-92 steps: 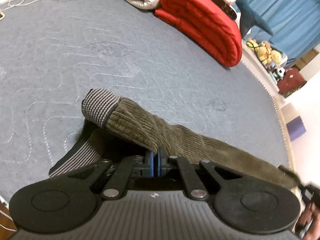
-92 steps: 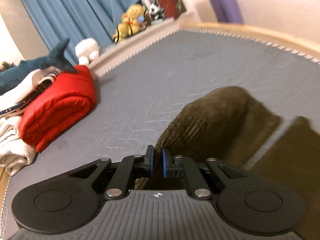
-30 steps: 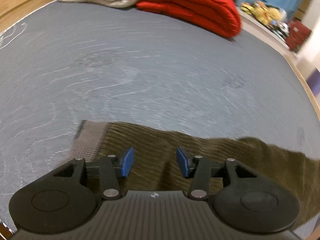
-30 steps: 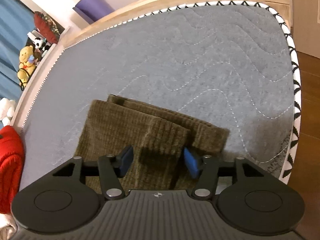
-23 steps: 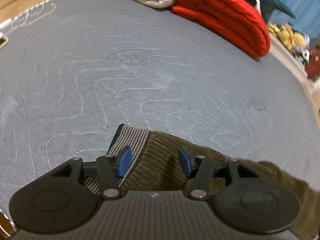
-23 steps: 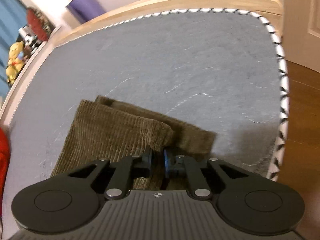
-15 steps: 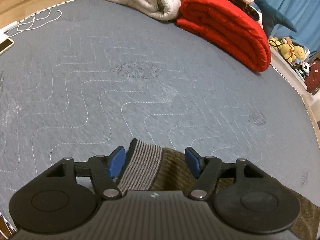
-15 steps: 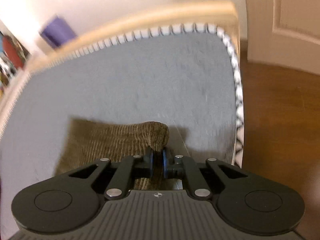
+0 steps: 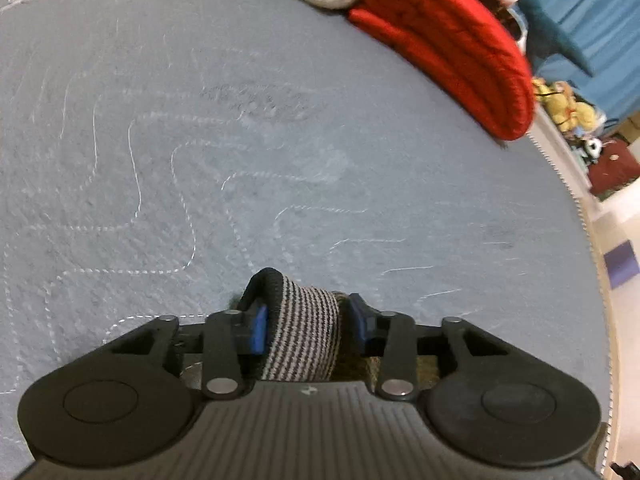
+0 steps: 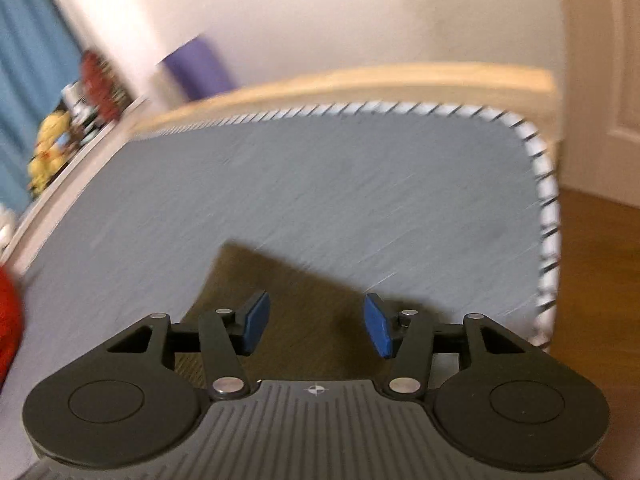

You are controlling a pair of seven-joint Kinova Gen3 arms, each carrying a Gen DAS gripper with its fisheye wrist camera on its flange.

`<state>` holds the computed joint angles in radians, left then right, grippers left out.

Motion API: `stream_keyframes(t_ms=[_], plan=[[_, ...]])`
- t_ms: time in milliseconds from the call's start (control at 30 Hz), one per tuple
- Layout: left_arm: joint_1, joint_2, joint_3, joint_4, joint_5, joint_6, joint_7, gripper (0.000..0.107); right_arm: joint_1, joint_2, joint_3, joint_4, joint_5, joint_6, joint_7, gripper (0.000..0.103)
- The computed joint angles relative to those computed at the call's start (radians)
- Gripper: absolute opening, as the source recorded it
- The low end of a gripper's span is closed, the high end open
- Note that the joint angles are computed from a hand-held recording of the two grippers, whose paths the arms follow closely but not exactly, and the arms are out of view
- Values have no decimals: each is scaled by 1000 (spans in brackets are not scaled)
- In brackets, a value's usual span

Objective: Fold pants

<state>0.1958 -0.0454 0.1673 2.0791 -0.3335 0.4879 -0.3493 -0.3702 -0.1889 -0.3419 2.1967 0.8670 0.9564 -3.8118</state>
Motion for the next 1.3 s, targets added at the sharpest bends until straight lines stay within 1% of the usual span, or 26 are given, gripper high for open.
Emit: stream_keyframes(t_ms=[33, 67, 133, 200, 233, 267, 333, 367, 400, 433, 500, 533, 567, 633, 700, 733, 767, 800, 867, 900, 967, 1033, 1100, 1167, 1233, 1300], plan=[[-3, -35, 9, -2, 2, 13, -5, 32, -19, -1, 34, 4, -5, -41, 26, 55], [-20, -72, 36, -1, -13, 20, 7, 28, -21, 1, 51, 5, -12, -81, 51, 55], [-36, -150, 81, 2, -42, 64, 63, 26, 7, 19, 46, -10, -36, -136, 120, 55], [-102, -191, 163, -6, -9, 145, 85, 26, 10, 35, 54, -24, -58, -167, 175, 55], [-145, -195, 210, -7, 8, 186, 108, 26, 16, 43, 52, -33, -72, -169, 200, 55], [-190, -182, 256, -12, 8, 226, 129, 22, 19, 52, 51, -52, -101, -158, 241, 55], [-272, -138, 348, -31, -39, 305, 170, 11, 2, 74, 92, -78, -157, -143, 322, 55], [-296, -127, 375, -36, -63, 327, 173, 11, 9, 88, 98, -90, -190, -139, 362, 56], [-302, -136, 384, -37, -77, 333, 161, 12, 12, 100, 97, -105, -218, -126, 391, 56], [-290, -162, 380, -40, -82, 323, 131, 12, 12, 111, 104, -112, -241, -119, 413, 56], [-212, -204, 349, -31, -117, 255, 50, 18, 12, 120, 114, -111, -269, -116, 425, 56], [-166, -206, 338, -25, -147, 215, 9, 26, 10, 118, 115, -108, -270, -119, 422, 56], [-120, -191, 330, -28, -162, 188, -31, 30, 10, 117, 115, -105, -265, -122, 421, 57], [-27, -134, 308, -53, -161, 182, -113, 30, -1, 126, 106, -112, -248, -100, 413, 60], [66, -54, 241, -87, -128, 242, -194, 30, -5, 128, 114, -111, -252, -98, 426, 60], [101, -8, 194, -91, -93, 283, -235, 26, -3, 128, 120, -110, -258, -99, 437, 60], [125, 30, 148, -104, -66, 324, -269, 5, -4, 131, 120, -108, -257, -95, 437, 60], [148, 57, 109, -115, -48, 364, -287, 2, -6, 133, 119, -109, -254, -84, 438, 60], [191, 62, 66, -140, -49, 397, -275, 3, -9, 134, 117, -106, -243, -51, 429, 59], [233, 60, 48, -156, -74, 417, -244, 3, -17, 130, 132, -105, -237, -37, 421, 59], [326, 55, 29, -179, -155, 443, -210, 21, -23, 110, 133, -89, -207, -5, 355, 59], [416, 53, -8, -193, -211, 405, -186, 29, 25, 84, 77, -67, -167, 17, 274, 59], [505, 52, -83, -198, -209, 323, -191, 29, 58, 49, 41, -36, -122, 30, 193, 59], [572, 71, -116, -202, -220, 250, -191, 29, 64, 40, 16, -26, -94, 89, 131, 61], [591, 110, -100, -225, -215, 196, -235, 29, 55, 11, 35, 1, -84, 96, 86, 65], [565, 151, -28, -252, -202, 165, -284, 29, 31, -15, 100, 33, -100, 41, 100, 66]])
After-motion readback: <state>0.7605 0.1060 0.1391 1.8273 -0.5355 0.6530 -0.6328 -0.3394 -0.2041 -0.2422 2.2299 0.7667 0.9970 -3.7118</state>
